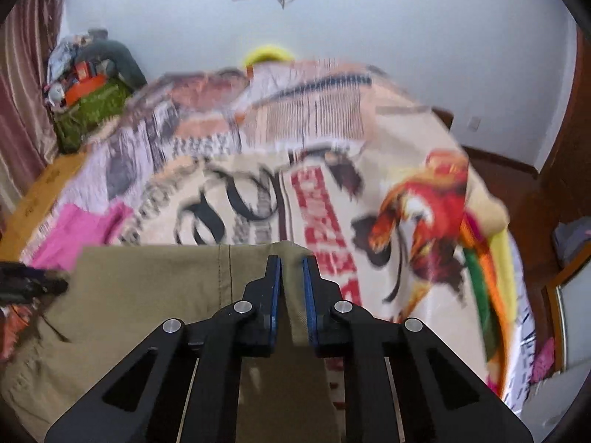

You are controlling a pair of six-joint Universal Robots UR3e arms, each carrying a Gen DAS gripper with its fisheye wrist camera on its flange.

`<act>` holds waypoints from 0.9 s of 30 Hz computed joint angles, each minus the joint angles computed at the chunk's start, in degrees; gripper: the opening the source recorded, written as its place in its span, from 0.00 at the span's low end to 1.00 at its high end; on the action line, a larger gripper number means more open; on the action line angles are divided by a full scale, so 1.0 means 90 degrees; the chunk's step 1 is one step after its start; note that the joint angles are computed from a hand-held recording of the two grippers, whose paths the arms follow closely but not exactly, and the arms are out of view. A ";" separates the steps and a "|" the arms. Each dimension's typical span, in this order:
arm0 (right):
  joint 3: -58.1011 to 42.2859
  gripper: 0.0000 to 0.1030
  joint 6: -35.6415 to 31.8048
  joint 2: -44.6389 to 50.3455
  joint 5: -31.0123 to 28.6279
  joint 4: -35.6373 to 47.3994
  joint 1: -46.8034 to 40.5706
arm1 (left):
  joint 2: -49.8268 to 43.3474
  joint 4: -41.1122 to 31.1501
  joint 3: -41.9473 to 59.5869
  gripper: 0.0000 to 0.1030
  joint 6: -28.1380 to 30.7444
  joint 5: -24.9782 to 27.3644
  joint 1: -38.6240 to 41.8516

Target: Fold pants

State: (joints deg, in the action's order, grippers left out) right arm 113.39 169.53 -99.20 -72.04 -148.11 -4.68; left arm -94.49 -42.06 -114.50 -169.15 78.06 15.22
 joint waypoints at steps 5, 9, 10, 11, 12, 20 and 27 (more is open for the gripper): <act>-0.0723 0.10 -0.0029 -0.0382 0.0192 0.0416 -0.0003 | 0.0635 -0.0102 0.0136 0.47 -0.0042 0.0056 0.0015; -0.1216 0.10 0.0116 -0.0642 0.0261 0.0670 0.0044 | 0.1161 -0.0403 0.0413 0.46 -0.0055 0.0030 0.0042; -0.1286 0.10 0.0147 -0.0709 0.0312 0.0724 0.0016 | 0.1260 -0.0480 0.0463 0.46 -0.0044 -0.0005 0.0078; -0.1323 0.10 0.0149 -0.0814 0.0377 0.0810 -0.0035 | 0.1440 -0.0582 0.0509 0.46 -0.0045 -0.0037 0.0123; -0.1342 0.10 0.0153 -0.0913 0.0431 0.0867 -0.0075 | 0.1575 -0.0658 0.0529 0.46 -0.0024 -0.0074 0.0170; -0.1224 0.10 -0.0028 -0.2194 0.1058 0.1821 -0.0634 | 0.2948 -0.1515 0.0484 0.46 0.0318 -0.0234 0.0426; -0.1086 0.10 -0.1086 -0.4124 0.2361 0.4258 -0.2199 | 0.4468 -0.2512 0.0114 0.46 0.0829 -0.0388 0.0709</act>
